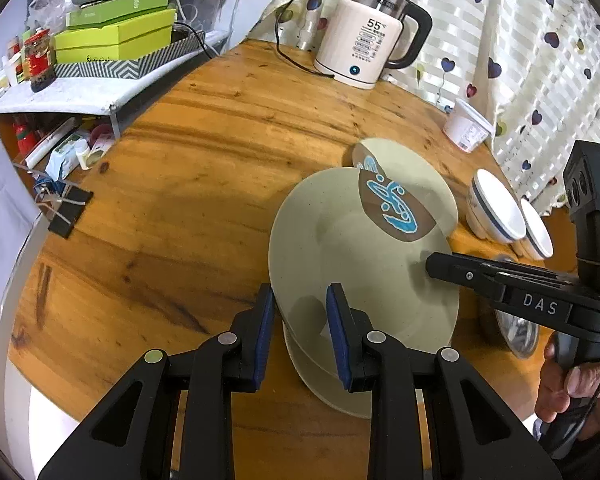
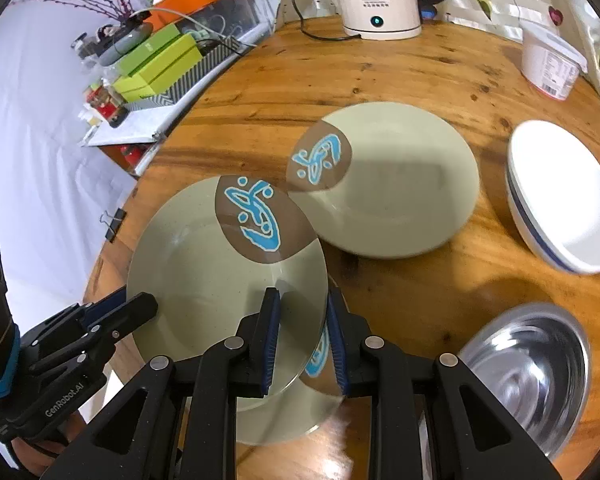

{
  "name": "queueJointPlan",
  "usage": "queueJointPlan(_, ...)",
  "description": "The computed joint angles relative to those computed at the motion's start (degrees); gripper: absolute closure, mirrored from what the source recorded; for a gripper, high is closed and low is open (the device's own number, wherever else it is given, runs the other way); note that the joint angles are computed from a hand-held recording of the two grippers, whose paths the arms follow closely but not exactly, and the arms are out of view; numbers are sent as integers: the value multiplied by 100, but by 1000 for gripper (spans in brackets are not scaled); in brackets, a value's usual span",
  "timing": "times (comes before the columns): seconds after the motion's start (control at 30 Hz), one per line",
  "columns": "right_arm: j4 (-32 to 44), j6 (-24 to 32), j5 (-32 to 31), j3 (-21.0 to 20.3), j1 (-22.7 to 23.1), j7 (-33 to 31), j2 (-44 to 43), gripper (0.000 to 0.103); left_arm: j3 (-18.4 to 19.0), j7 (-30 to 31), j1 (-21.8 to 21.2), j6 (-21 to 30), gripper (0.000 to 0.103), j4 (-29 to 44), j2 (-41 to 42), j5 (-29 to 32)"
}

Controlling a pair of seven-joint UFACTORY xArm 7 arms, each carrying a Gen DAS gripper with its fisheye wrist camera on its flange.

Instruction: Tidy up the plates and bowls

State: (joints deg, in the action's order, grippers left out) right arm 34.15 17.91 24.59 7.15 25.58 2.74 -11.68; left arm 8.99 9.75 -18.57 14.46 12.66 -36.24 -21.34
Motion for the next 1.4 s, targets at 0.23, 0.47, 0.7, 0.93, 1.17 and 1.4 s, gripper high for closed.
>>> queueJointPlan(0.23, -262, -17, -122, 40, -12, 210, -196, 80, -80, -79, -37, 87, 75, -131, -91, 27)
queueJointPlan(0.47, -386, -16, -497, 94, -50, 557, -286, 80, -165, -171, -42, 156, 75, -187, -108, 83)
queueJointPlan(0.7, -435, -10, -542, 44, 12, 611, -269, 79, -223, -254, -9, 191, 75, -219, -97, 153)
queueJointPlan(0.93, -404, -32, -950, 187, -93, 929, -230, 77, -228, -275, -22, 177, 75, -232, -106, 197)
queueJointPlan(1.17, -402, -30, -1298, 255, -142, 1148, -223, 75, -225, -302, -32, 172, 75, -231, -104, 219)
queueJointPlan(1.4, -393, -56, -1773, 380, -223, 1435, -205, 74, -236, -331, -5, 157, 75, -244, -109, 243)
